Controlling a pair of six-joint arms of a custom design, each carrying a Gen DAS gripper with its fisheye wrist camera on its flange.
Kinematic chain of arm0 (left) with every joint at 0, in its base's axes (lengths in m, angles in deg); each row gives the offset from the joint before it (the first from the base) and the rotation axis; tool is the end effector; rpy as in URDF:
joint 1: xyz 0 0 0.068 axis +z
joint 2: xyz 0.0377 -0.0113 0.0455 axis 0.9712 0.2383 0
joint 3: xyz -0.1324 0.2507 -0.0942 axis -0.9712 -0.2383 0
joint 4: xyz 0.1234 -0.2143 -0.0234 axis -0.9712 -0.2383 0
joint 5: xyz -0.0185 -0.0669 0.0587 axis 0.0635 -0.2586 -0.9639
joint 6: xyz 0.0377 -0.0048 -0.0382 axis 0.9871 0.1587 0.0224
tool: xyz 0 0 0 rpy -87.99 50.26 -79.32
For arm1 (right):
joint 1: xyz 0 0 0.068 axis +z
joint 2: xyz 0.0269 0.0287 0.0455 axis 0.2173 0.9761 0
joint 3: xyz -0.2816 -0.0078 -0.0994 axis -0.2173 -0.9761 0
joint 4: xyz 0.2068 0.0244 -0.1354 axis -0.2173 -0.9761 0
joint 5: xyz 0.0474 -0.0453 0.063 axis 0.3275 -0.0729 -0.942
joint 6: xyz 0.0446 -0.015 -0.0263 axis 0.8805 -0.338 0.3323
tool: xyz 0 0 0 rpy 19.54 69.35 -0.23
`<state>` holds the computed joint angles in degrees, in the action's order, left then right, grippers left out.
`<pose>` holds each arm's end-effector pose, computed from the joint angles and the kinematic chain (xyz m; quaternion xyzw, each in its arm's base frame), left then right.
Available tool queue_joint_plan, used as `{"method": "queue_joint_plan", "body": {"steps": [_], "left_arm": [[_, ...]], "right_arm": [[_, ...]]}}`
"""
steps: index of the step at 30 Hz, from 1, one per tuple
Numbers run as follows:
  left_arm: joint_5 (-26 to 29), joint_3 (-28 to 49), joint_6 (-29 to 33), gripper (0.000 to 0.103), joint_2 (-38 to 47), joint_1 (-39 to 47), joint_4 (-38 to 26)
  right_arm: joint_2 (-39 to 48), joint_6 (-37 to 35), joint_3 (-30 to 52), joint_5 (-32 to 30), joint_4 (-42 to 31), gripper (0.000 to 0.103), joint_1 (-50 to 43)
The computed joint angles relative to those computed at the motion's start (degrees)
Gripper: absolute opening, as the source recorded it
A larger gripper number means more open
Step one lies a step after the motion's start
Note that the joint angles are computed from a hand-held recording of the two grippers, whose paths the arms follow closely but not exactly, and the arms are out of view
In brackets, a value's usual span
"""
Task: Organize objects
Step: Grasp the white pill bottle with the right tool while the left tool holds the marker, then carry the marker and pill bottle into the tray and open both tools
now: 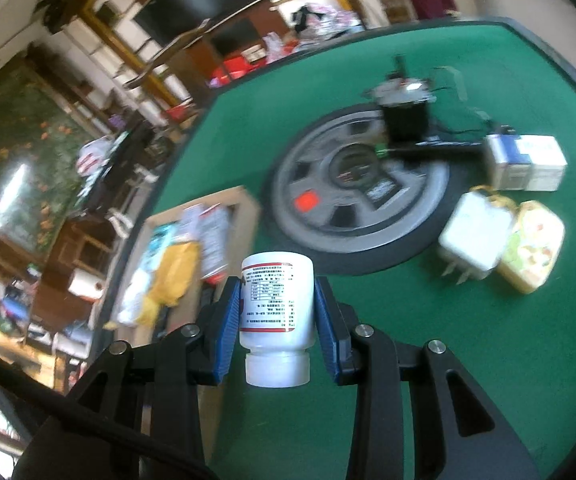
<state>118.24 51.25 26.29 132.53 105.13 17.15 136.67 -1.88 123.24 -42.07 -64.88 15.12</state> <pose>0.2001 0.0883 0.0635 -0.1114 0.8957 -0.1666 0.3968 0.3628 0.0361 0.1075 -0.0798 0.9205 0.2935 0.2452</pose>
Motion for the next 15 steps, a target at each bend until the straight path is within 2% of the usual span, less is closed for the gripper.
{"method": "queue_joint_plan", "body": {"steps": [12, 15], "left_arm": [[-2.4, 10.2, 2.8, 0.011, 4.7, 4.0, -11.7], [-2.2, 12.8, 3.3, 0.011, 6.0, 4.2, -14.4]], "right_arm": [[4.2, 7.5, -1.6, -1.8, 5.7, 0.034, 14.6], [6.3, 9.5, 0.2, -1.5, 6.2, 0.034, 17.8]]}}
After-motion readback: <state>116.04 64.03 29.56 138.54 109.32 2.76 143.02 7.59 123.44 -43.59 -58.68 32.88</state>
